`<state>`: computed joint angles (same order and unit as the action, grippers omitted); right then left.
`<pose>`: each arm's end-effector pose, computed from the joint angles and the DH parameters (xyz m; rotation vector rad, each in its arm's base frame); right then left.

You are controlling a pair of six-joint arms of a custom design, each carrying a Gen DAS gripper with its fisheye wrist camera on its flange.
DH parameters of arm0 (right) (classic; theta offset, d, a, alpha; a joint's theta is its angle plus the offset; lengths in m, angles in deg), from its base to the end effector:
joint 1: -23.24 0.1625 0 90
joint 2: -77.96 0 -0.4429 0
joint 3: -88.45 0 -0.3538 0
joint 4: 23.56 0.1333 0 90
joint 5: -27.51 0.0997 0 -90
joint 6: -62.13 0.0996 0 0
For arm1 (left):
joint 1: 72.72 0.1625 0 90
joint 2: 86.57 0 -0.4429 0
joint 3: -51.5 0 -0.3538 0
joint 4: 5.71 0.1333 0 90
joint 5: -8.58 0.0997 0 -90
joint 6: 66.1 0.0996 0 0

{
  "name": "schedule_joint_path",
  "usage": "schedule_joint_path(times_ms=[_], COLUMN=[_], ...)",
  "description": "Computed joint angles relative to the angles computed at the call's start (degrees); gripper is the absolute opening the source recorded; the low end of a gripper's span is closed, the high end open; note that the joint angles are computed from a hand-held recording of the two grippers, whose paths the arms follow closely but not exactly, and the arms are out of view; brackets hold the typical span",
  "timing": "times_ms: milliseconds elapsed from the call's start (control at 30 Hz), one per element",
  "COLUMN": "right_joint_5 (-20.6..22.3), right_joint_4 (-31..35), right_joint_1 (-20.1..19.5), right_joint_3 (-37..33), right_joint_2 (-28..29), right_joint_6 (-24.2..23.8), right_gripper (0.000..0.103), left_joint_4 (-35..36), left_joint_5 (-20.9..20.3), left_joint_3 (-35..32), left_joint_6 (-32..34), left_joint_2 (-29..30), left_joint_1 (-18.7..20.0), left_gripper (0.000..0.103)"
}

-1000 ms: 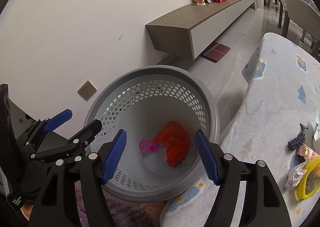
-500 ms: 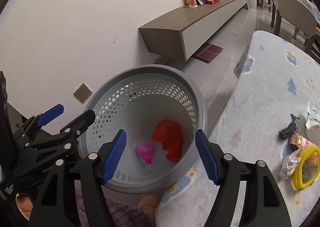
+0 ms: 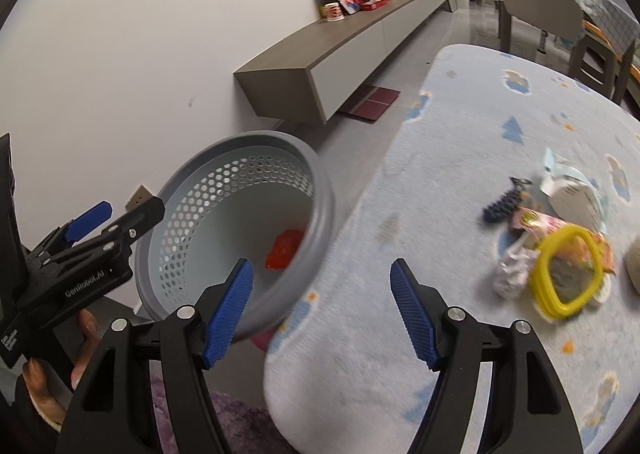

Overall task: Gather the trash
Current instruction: 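Withdraw both tools from the wastebasket back over the table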

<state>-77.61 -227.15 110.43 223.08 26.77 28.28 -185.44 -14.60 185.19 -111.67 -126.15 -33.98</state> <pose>0.0850 -0.4572 0.1231 0.6232 -2.6014 0.5719 -0.1810 -0.4335 0.0451 0.1587 2.1157 -0.9926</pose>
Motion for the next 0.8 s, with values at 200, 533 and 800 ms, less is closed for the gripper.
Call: schedule_joint_path(times_ms=[200,533,800], right_joint_5=[0.25,-0.05,0.2], right_joint_4=[-2.49,-6.73,-6.1], right_joint_1=[-3.47,-10.04,-16.02], right_joint_3=[3.7,9.12,10.48], right_joint_2=[-4.45,-11.43,-17.59], right_joint_6=[0.1,-1.87,-2.91], right_gripper=[0.068,0.068,0.068], left_joint_4=[-2.92,-6.38,-6.53], left_joint_5=[-0.95,-2.74,-7.2], left_joint_3=[-1.19,-4.04,-7.65], left_joint_6=[2.93,6.72,8.69], left_joint_2=[2.23,6.55,10.55], left_joint_1=[-1.7,-4.42,-6.02], left_gripper=[0.095,0.095,0.095])
